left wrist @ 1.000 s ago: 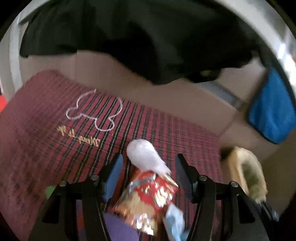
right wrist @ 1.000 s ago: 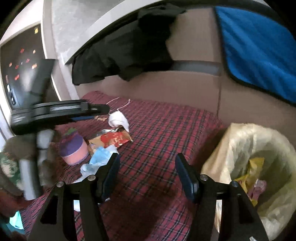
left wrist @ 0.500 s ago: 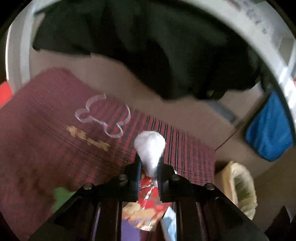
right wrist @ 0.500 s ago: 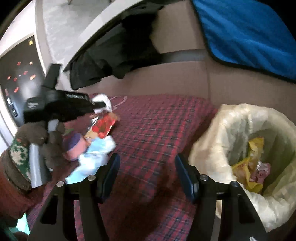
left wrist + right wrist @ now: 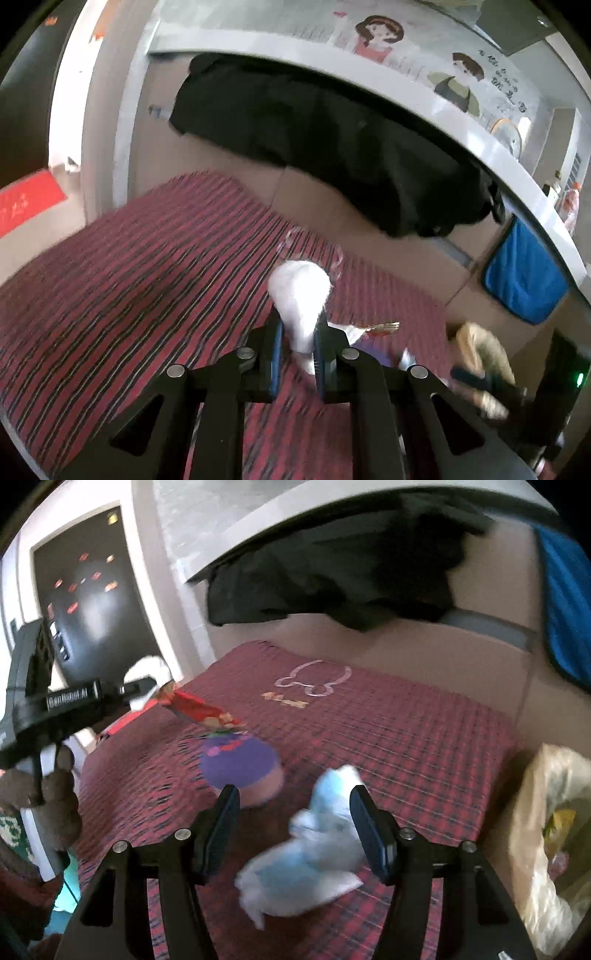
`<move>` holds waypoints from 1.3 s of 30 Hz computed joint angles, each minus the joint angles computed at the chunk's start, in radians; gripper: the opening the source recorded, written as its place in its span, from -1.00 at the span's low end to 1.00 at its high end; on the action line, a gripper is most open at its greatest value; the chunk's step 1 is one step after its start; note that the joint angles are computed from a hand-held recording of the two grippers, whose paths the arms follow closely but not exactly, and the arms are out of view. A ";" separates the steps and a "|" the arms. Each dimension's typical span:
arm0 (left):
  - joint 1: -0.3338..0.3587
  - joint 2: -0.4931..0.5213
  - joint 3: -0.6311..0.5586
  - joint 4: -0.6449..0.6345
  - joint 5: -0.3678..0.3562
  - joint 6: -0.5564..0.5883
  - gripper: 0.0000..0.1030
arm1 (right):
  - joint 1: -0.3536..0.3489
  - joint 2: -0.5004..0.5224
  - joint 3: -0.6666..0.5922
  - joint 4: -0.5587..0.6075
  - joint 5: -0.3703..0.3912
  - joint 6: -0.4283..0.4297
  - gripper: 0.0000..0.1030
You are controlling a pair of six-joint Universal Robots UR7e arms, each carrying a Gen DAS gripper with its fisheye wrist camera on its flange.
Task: Collect trash
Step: 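Grasp the small white tissue on the bed with the left gripper, then move the right gripper to the red snack wrapper while the left holds the tissue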
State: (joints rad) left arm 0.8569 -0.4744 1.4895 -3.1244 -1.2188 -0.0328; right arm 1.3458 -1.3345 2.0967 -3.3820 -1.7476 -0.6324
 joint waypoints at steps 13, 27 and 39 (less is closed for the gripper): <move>0.107 -0.103 0.163 0.008 -0.080 -0.014 -0.27 | 0.119 0.122 -0.053 0.070 -0.098 -0.023 0.15; 0.134 -0.147 0.180 0.060 -0.077 -0.068 0.01 | 0.168 0.295 -0.227 0.196 -0.162 0.047 0.14; 0.114 -0.094 0.126 0.061 0.049 -0.029 -0.61 | 0.191 0.376 -0.272 0.146 -0.313 -0.039 0.12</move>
State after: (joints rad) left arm 0.9712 -0.5689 1.6155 -3.0631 -1.1695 -0.0616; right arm 1.5372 -0.9584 1.8251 -3.2362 -2.0609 -0.6714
